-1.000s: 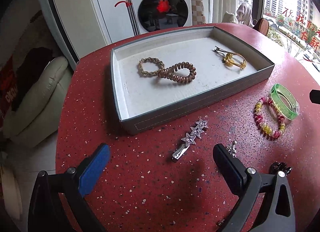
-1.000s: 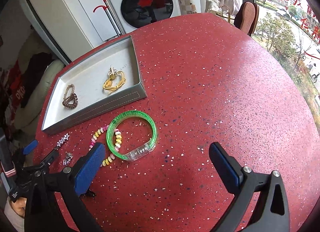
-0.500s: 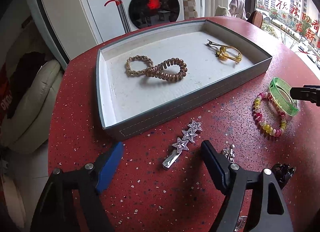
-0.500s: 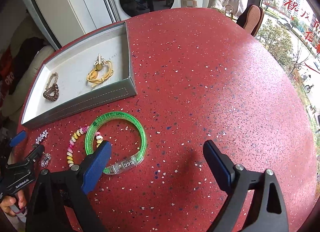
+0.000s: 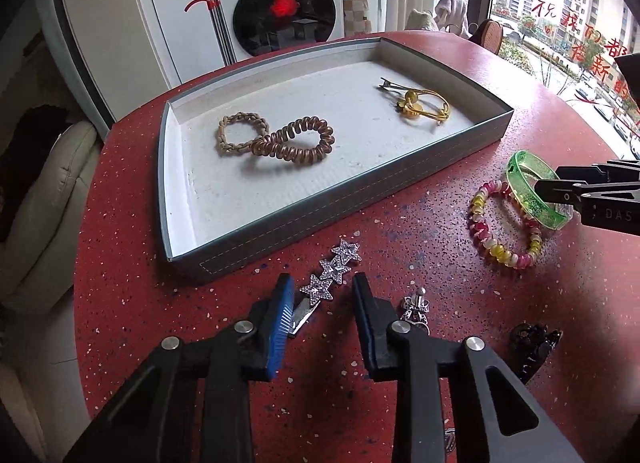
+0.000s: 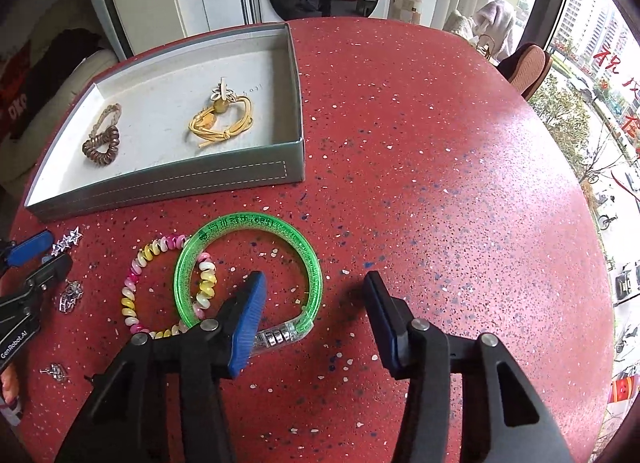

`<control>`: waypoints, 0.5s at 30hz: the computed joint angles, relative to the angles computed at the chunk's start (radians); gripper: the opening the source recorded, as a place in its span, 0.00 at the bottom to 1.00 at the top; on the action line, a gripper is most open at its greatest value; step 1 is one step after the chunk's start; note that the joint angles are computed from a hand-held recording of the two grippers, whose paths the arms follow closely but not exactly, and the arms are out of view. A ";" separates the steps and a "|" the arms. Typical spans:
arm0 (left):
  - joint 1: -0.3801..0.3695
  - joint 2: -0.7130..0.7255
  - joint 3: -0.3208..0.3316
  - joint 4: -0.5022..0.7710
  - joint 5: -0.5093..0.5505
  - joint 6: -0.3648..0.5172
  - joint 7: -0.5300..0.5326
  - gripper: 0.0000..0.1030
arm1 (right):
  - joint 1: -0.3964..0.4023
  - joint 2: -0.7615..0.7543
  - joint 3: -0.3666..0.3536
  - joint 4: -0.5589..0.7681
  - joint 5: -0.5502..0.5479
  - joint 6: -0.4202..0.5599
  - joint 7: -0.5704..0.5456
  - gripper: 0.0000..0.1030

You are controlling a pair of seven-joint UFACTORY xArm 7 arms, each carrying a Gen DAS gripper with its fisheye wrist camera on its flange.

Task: Organize jewelry
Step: 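Grasp the silver star hair clip with the left tool while the right tool grasps the green bangle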

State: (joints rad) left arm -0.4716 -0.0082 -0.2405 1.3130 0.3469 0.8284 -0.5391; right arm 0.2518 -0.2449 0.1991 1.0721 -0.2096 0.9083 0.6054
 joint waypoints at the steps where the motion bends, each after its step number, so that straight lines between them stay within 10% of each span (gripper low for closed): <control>1: -0.001 0.000 0.000 0.000 -0.002 0.000 -0.001 0.38 | 0.002 -0.001 0.001 0.000 0.001 0.001 -0.004 0.45; 9: 0.018 -0.046 0.006 -0.049 -0.044 -0.032 -0.050 0.38 | 0.012 0.000 0.018 0.012 -0.018 0.018 0.017 0.10; 15: 0.039 -0.089 0.000 -0.087 -0.078 -0.072 -0.058 0.33 | 0.008 -0.047 0.008 -0.024 0.002 -0.011 0.042 0.08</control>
